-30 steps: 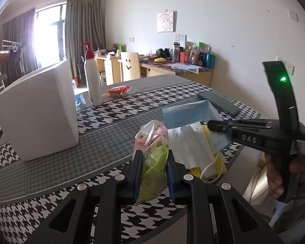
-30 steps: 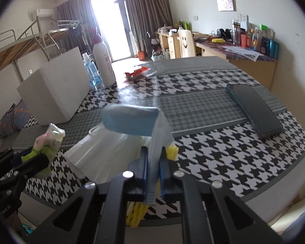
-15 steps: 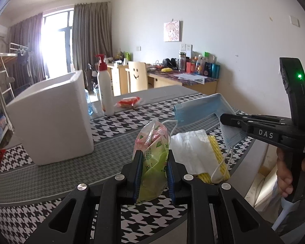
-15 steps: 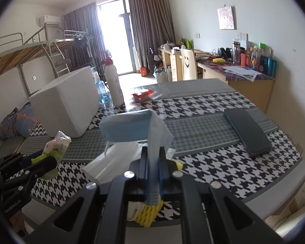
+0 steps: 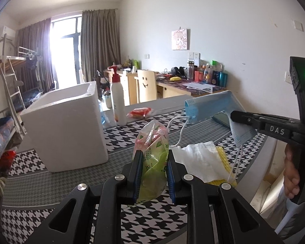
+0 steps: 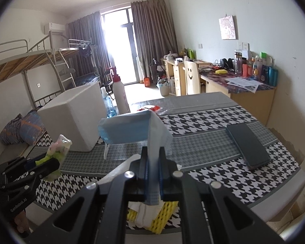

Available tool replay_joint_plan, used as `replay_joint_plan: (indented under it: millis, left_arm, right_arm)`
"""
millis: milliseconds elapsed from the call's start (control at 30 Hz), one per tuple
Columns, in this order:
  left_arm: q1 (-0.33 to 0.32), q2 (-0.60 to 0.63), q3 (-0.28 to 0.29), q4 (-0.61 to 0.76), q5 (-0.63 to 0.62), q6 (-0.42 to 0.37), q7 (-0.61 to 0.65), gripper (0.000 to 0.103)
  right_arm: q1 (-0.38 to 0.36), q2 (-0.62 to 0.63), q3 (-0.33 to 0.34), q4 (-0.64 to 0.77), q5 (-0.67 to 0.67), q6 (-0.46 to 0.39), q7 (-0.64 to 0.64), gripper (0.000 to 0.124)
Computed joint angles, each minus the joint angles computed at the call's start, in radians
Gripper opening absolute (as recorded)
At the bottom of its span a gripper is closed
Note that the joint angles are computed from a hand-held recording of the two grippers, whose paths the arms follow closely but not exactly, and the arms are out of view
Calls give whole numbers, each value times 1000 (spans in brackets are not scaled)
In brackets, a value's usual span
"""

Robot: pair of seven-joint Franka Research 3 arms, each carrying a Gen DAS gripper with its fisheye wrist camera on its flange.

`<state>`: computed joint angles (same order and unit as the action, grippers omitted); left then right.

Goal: Organize soft objects
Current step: 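Lift and carry the bag and mask with both grippers toward the white foam box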

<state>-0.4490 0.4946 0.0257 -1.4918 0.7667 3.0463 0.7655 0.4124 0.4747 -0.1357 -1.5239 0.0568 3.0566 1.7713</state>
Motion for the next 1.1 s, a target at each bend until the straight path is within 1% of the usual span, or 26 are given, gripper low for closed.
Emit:
replay_joint_plan:
  millis: [100,167,300,367,400,467,533,600,867,1000,1100]
  left_arm:
    - [-2,-1,8,4,3,4,-5,23]
    - [-7,-4,18,5,12,6,-13,23]
    - [8,0,4,15,3,2,0,23]
    - [12,6,-3,30,-5,-10,12,23]
    - [16,11,-9,37,-10,-13,22,23]
    - [26,20,-21,53,-25,-21,45,23]
    - [27,28,-22,70,-36,-30,57,23]
    - [29,39,-25,92,-47,-41,70,23]
    - [44,78,-44,172,-98,-76,137,23]
    - [31,92,-30,198,-101,-82,140,23]
    - [36,111,-40,233,-118,-100,160,23]
  right_arm:
    - [15,-1,-19,-2,-10,11,9,11]
    - [12,3,-14,5,-10,12,3,11]
    - [11,8,-11,17,-5,13,0,11]
    - [27,17,-35,31,-10,11,19,11]
    - [26,21,-36,38,-11,9,21,11]
    - [19,26,-26,50,-9,6,18,11]
    - [23,31,-33,60,-11,5,25,11]
    - [13,36,-20,74,-8,0,18,11]
    - [14,49,-22,107,-13,-3,18,11]
    - [4,60,-11,132,-11,-7,7,11]
    - [1,72,-7,154,-7,-13,3,11]
